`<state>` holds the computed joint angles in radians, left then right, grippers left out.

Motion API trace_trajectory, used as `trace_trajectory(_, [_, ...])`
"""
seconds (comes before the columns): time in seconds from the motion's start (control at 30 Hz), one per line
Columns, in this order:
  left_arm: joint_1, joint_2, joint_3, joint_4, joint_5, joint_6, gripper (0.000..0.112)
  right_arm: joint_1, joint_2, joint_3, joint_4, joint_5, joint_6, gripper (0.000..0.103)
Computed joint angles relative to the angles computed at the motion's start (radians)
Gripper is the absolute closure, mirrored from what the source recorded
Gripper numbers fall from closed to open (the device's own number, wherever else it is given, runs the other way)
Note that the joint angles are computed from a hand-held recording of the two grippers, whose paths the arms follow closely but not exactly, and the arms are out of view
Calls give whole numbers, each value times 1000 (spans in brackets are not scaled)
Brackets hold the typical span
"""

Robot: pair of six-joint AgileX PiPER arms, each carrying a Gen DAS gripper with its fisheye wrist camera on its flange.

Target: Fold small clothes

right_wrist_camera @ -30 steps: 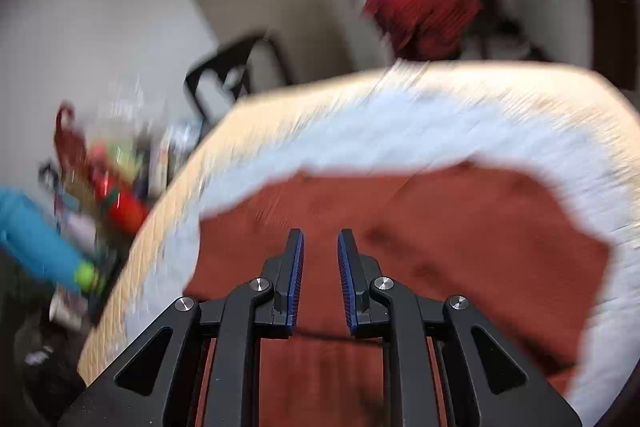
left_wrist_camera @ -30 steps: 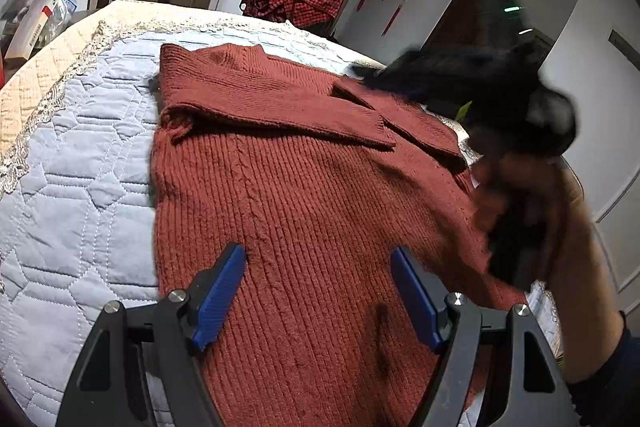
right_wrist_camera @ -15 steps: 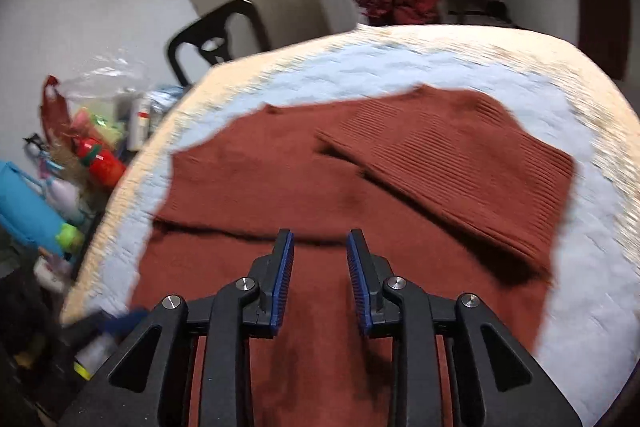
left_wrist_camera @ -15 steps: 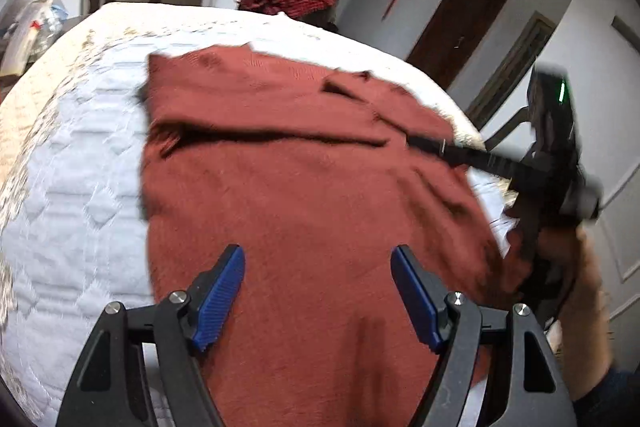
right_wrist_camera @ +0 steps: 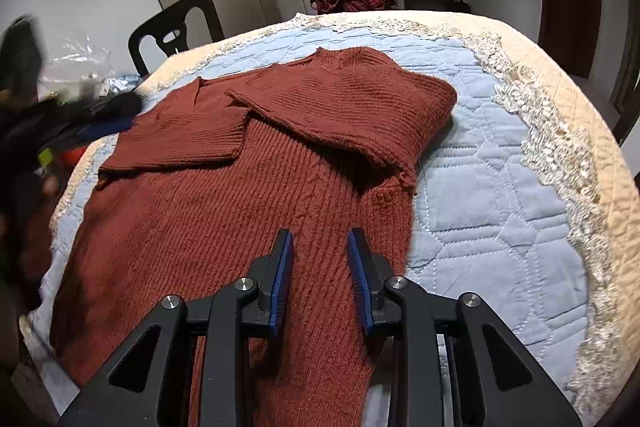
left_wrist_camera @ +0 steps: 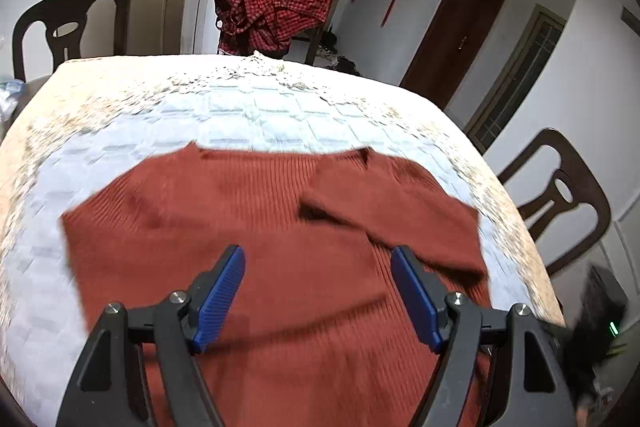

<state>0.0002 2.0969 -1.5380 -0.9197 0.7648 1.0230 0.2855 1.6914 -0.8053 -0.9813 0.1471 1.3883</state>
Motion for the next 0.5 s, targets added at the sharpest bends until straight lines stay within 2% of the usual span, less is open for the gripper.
trace_trajectory(0.1, [-58, 103, -149, 120, -9, -163, 35, -29, -8, 17, 38, -55, -42, 70])
trace_trajectory(0.23, [-114, 236, -336, 252, 31, -328, 35, -30, -10, 20, 19, -67, -17, 70])
trace_trajectory(0.4, [-183, 257, -363, 364, -60, -388, 37, -28, -9, 20, 10, -68, -7, 70])
trace_trajectory(0.43, [-196, 255, -358, 390, -90, -405, 42, -33, -9, 22, 29, -77, -25, 70])
trace_trajectory(0.5, [-213, 253, -352, 407, -130, -403, 77, -45, -12, 30, 75, -99, -69, 70])
